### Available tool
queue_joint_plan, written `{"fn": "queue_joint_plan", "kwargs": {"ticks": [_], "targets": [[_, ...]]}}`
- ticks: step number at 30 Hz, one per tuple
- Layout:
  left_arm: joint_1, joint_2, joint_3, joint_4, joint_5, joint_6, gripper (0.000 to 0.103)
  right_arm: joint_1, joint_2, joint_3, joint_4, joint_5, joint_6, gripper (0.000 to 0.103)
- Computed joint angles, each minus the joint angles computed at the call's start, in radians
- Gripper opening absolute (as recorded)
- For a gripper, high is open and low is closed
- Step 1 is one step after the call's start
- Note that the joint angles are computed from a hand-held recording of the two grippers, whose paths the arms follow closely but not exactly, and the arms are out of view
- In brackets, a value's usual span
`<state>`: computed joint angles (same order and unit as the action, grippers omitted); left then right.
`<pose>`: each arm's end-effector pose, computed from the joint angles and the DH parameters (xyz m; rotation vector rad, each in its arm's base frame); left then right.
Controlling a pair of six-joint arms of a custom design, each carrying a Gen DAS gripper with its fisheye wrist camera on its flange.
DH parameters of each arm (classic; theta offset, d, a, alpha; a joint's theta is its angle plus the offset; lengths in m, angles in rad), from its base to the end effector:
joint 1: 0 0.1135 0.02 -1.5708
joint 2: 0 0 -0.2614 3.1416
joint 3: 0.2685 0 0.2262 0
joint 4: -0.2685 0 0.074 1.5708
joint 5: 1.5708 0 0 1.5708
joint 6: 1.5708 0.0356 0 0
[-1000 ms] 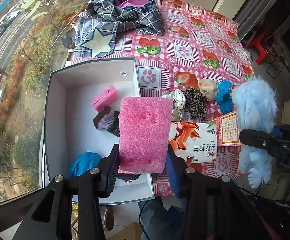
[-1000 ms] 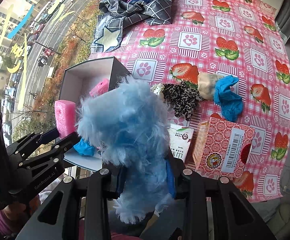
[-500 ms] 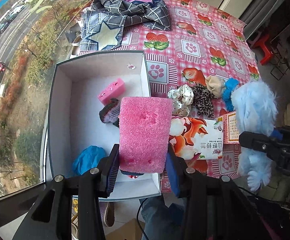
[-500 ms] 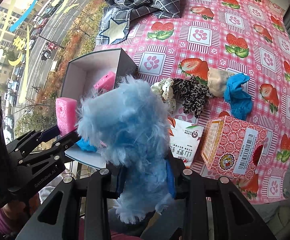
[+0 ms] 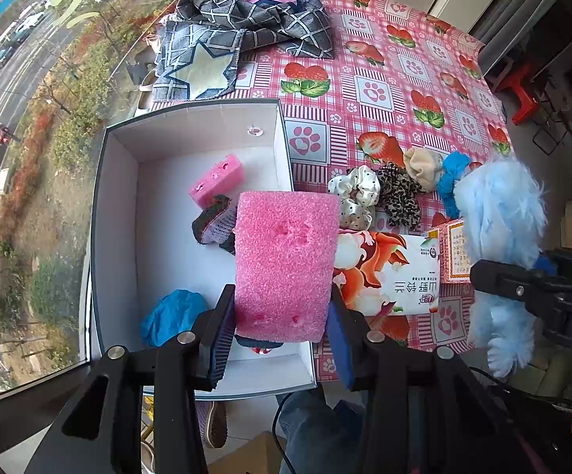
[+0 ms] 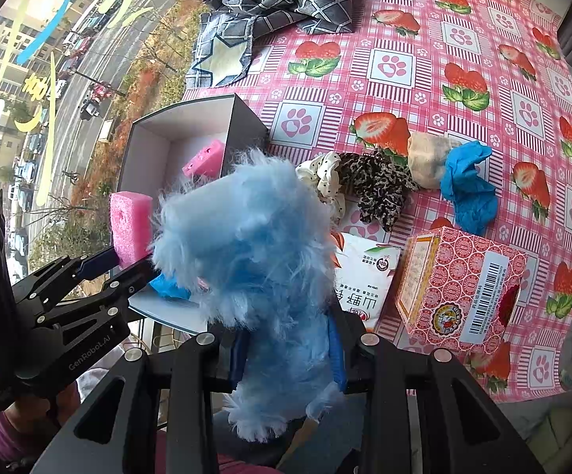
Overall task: Organize soft objects
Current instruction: 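Lower the pink sponge into the box while the right tool lowers the fluffy toy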
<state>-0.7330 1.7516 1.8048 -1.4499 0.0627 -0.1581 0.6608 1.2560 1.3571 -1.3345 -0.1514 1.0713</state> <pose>0.2219 -0.2028 0.3343 0.8599 2.8794 -0.1981 0.1437 0.1185 0.3407 0.5717 2.9356 0.5349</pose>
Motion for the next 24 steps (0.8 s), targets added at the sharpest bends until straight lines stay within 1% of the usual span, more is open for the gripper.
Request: {"fn": "queue_joint_plan", "kwargs": {"ticks": [24], "targets": [[0.04, 0.005, -0.015, 0.012, 0.014, 0.022, 0.047, 0.0, 0.049, 0.025, 0.007, -0.008, -0.017, 0.035]]}}
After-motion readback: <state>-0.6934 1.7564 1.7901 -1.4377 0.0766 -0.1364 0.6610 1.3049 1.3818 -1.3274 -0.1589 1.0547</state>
